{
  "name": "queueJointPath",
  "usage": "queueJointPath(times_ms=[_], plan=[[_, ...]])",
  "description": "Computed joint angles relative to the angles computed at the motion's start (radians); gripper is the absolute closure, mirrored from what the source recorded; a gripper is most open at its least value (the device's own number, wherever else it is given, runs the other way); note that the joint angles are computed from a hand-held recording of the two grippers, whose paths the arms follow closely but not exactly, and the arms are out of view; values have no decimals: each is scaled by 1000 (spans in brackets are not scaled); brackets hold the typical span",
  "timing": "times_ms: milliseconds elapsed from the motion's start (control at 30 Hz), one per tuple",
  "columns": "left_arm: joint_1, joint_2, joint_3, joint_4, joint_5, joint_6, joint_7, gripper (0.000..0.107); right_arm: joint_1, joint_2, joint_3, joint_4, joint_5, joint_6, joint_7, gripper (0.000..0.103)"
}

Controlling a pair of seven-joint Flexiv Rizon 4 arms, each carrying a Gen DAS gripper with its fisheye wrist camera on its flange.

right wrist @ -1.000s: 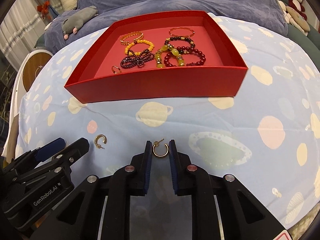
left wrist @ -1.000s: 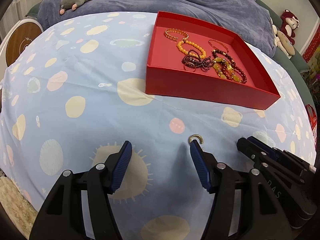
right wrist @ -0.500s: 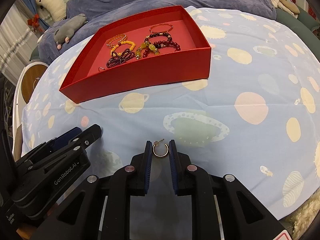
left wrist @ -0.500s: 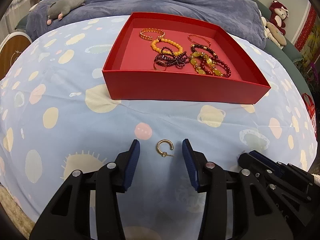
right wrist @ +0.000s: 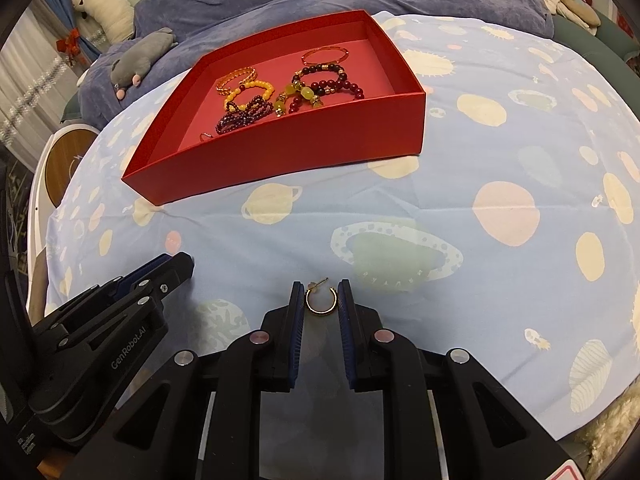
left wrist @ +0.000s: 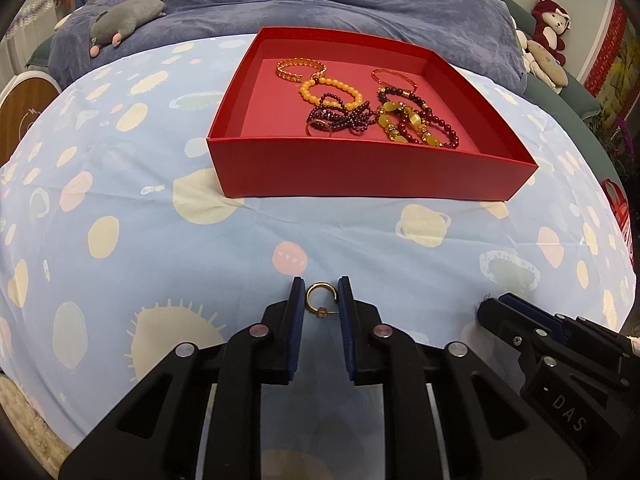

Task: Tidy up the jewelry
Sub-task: 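Carry both hoop earrings into the red box and open both tools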

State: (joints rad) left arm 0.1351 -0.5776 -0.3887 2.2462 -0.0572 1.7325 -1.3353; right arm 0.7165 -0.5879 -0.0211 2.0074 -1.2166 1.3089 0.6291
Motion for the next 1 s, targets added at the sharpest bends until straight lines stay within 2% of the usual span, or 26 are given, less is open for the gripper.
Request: queueJointPath(times_ms=[233,600,700,800,1000], plan=[[15,47,-12,24,-26,-39,-7,90,3,28,4,6,-44,-12,32,87],[97,135,-110,72,-48,-42,-6,90,-29,91,58,0,-132,-84,67,87],[88,161,-103,68,-52,-46,0,90,-42,108,73,-3,-148,-107,65,87],[107,172,-133,57,-67,-57,11,90,-57,121,80,-12,-168,-118,63,87],[70,170,-120,-2,-107,-78,46,90,-84,122,86,-56,-173,-138,-18,87]])
